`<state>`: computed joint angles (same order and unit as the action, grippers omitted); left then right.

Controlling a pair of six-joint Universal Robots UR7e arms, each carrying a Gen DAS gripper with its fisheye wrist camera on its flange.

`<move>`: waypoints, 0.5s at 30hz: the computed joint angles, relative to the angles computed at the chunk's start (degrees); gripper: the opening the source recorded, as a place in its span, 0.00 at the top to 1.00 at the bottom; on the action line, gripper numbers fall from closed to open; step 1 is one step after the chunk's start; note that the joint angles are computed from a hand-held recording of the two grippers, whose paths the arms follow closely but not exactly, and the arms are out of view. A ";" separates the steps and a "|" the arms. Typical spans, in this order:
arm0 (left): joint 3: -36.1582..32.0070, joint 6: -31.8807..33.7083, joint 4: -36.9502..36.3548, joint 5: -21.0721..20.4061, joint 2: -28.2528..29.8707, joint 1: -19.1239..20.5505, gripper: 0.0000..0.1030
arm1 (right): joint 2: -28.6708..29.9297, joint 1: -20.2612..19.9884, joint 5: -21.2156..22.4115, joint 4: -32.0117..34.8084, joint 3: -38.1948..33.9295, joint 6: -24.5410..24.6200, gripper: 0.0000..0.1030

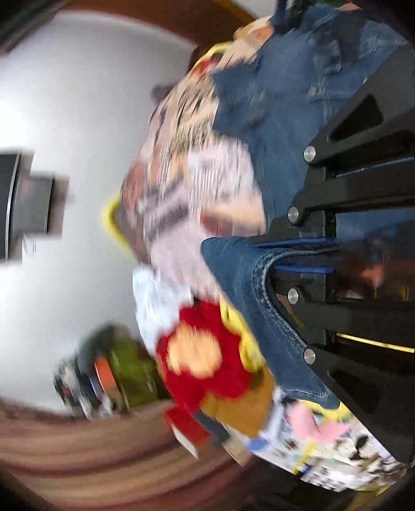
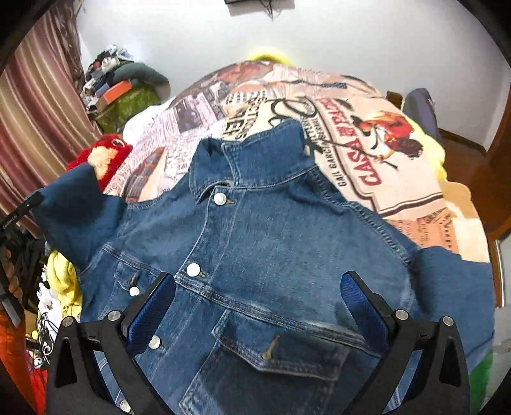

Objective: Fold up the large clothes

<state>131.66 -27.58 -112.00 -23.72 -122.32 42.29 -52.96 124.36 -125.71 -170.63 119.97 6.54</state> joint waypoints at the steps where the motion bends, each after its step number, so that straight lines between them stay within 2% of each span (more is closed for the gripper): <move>1: 0.37 0.98 -1.52 -1.28 1.10 -0.17 0.92 | -0.58 0.06 0.04 -0.14 0.39 -0.02 0.00; 4: 2.44 4.28 -7.53 -7.49 6.37 1.05 0.92 | -2.64 0.62 -0.13 -0.38 1.86 0.36 0.00; 6: 3.63 4.67 -9.84 -12.51 9.84 2.79 0.92 | -3.73 0.91 -0.41 -0.44 2.83 0.60 0.00; 7: 4.14 5.44 -11.47 -16.78 12.04 4.65 0.92 | -4.32 0.99 -0.50 -0.36 3.32 0.80 0.00; 8: 4.90 5.28 -12.01 -18.66 13.00 5.33 0.92 | -4.76 1.01 -0.56 -0.32 3.79 1.03 0.00; 12: 7.42 3.83 -12.01 -23.19 17.82 7.26 0.92 | -6.72 0.44 0.28 -0.16 6.20 2.70 0.00; 15: 9.50 1.15 -11.84 -23.18 17.51 6.26 0.89 | -7.13 -0.33 0.78 0.35 7.44 3.78 0.00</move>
